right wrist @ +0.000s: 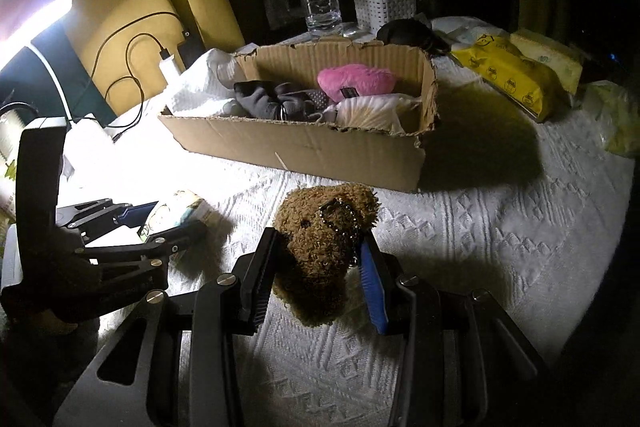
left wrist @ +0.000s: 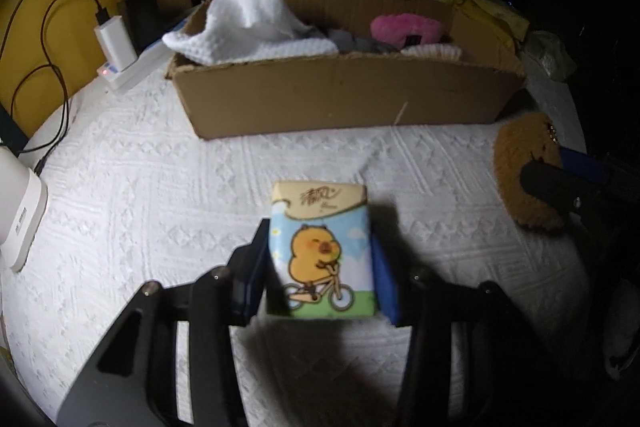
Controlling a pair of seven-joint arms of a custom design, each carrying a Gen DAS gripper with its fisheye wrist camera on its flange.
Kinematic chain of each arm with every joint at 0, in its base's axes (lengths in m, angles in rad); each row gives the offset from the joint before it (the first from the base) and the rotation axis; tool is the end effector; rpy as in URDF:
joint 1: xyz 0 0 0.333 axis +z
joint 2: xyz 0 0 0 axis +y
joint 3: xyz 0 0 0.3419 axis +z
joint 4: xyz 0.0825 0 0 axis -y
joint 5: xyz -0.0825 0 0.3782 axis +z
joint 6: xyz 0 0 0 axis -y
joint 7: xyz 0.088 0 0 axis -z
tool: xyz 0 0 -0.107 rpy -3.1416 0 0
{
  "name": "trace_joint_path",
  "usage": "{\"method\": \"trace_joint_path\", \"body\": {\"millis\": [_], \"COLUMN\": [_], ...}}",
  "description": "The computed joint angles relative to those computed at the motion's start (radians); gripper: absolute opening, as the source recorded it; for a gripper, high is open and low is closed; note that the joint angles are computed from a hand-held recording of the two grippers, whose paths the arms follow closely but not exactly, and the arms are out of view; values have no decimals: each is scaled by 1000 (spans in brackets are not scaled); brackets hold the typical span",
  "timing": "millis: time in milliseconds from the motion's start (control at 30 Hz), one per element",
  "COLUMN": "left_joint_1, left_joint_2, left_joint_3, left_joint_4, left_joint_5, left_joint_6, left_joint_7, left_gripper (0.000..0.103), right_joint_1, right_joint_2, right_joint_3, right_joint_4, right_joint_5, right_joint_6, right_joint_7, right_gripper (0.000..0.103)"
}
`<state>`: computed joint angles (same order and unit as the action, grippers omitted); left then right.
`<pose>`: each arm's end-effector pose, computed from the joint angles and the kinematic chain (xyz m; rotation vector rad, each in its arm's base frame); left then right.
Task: Organize soft objects
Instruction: 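Carry the tissue pack and brown bear into the box and open both grippers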
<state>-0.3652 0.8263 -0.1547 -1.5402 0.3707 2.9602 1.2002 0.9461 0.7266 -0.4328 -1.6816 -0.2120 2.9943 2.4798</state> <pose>0.6632 -0.3746 0.2567 -1.5155 2.3076 -0.7760 0.5992 0.4289 0.2986 -1.7703 1.7737 -0.4988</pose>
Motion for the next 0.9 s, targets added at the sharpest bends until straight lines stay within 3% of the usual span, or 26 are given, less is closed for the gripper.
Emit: {"method": "trace_joint_path", "body": {"millis": [467,900], "left_joint_1": [13,0], "left_joint_2": [-25,12], "left_joint_3": [-41,-58], "left_joint_4": [2,109], "left_joint_5": [-20,-38], "left_joint_6": [47,24], "left_joint_7": [31,75], "left_gripper": [47,47], "right_joint_1": [27,26], "right_joint_2": [-26,-30], "right_joint_3": [-52,-81], "right_joint_4": [-37,-37], "right_joint_5": [11,49], "right_joint_6": [39,54], "right_joint_7": [-3,-47], "right_gripper": [42,42]}}
